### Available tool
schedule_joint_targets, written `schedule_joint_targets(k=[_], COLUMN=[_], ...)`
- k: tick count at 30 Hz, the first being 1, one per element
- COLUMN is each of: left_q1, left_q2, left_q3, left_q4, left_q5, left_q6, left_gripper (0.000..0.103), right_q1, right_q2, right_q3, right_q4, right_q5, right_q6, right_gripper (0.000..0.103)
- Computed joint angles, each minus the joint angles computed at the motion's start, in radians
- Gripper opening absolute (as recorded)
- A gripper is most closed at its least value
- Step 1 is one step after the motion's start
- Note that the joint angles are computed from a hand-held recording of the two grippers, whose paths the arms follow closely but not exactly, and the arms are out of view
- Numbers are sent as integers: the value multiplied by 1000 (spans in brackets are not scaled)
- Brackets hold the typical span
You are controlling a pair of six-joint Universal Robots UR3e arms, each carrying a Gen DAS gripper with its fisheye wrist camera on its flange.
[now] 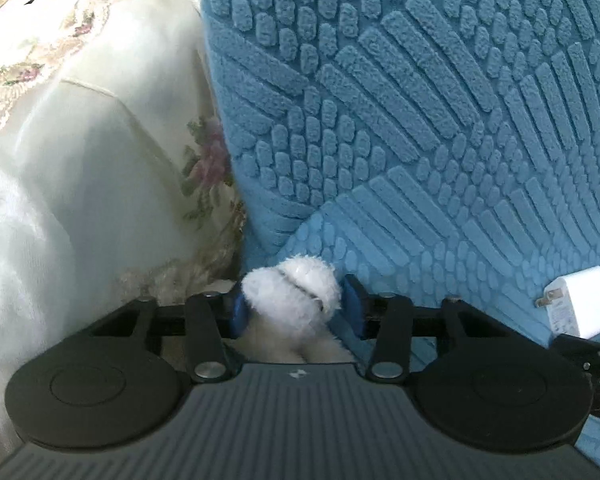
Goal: Organize rigid objects
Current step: 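Grasp the white hair clip with the left tool while the right tool grasps the white charger cube, then lift the hair clip with the left tool while the right tool carries the charger toward the pink box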
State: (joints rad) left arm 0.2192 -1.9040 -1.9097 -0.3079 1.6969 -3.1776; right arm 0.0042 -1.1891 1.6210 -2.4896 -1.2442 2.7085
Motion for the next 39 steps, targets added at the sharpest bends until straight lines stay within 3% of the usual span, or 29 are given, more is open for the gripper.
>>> schedule_joint_targets(k=[12,21,31,33,39], left_q1=[-43,-69,-38,-40,-91], left_q2=[66,298,533,540,652], left_q3=[-9,-141,-242,-275,-338], left_q4=[-58,-96,-222,-194,-241], left_q5=[12,-29,-156,-183,-197], left_q6=[-27,-96,-161,-181,-236], left_gripper=[44,43,43,43,43], right_q1=[-14,-41,-69,-71,-121], right_q2=[-15,-71,-264,-304,-494], right_q3=[19,56,270,315,510], right_q4=[-38,-25,-76,-81,-76], right_q5=[17,28,26,20,37], right_q6=[59,48,26,20,-36], right_gripper=[55,55,54,54,54])
